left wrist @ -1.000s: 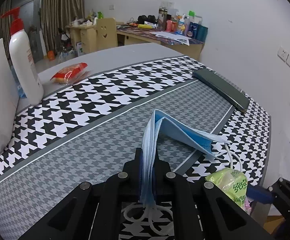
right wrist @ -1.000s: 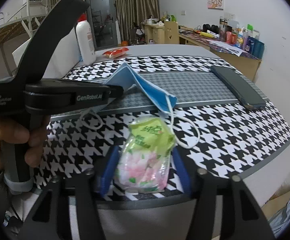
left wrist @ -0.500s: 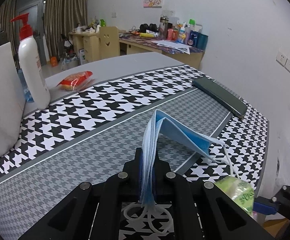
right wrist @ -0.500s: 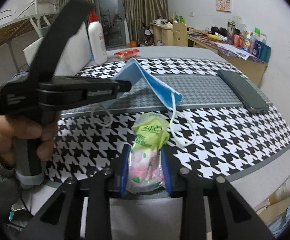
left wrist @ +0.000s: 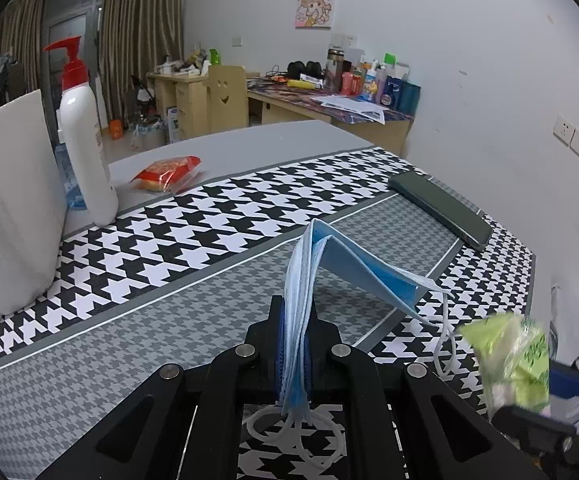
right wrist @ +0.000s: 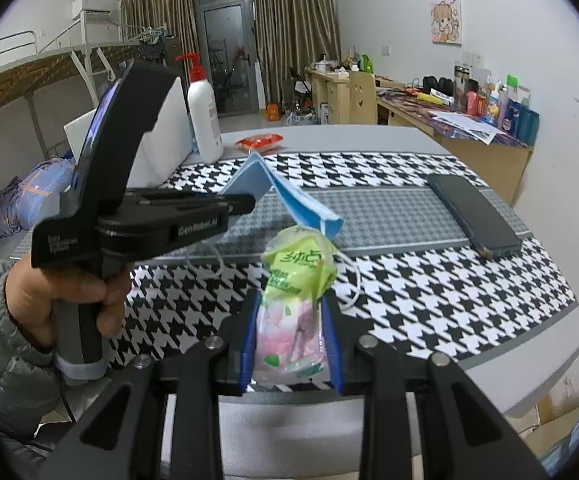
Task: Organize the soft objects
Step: 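Carry the blue mask and green snack bag with both tools over the foam box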
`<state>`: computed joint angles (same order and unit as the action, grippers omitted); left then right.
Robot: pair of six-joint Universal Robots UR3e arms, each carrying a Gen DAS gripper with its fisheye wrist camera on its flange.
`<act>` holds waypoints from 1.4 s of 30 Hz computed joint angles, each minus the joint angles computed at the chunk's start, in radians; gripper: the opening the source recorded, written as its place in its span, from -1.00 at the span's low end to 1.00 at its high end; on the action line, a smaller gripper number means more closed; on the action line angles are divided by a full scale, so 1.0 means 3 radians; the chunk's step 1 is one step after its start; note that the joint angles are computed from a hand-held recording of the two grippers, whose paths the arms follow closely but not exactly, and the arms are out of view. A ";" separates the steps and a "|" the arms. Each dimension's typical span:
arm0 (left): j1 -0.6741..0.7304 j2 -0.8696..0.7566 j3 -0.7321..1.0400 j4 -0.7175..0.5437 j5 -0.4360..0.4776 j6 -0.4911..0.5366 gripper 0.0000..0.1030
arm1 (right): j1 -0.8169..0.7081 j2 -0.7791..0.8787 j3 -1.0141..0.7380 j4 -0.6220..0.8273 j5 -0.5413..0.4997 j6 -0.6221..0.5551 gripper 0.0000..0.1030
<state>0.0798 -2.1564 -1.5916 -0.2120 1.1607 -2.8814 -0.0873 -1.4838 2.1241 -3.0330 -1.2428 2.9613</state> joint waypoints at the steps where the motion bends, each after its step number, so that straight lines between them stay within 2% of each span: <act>1: -0.0006 -0.0011 0.0015 0.0001 0.0004 -0.0008 -0.84 | -0.0024 0.0016 -0.0033 0.0007 0.0029 0.0004 -0.34; 25: 0.0060 0.0231 -0.0057 0.0017 0.0083 0.0003 -0.84 | -0.0217 0.0068 -0.0294 -0.0191 0.0249 0.0292 -0.34; 36: 0.0273 0.0549 -0.0097 -0.0067 -0.0015 0.0016 -0.84 | -0.0018 0.0221 -0.0741 -0.0077 0.0071 0.0397 -0.34; 42: 0.0377 0.0590 -0.0105 -0.0148 -0.0090 0.0147 -0.84 | 0.0146 0.0369 -0.0962 -0.0071 -0.0033 0.0460 -0.34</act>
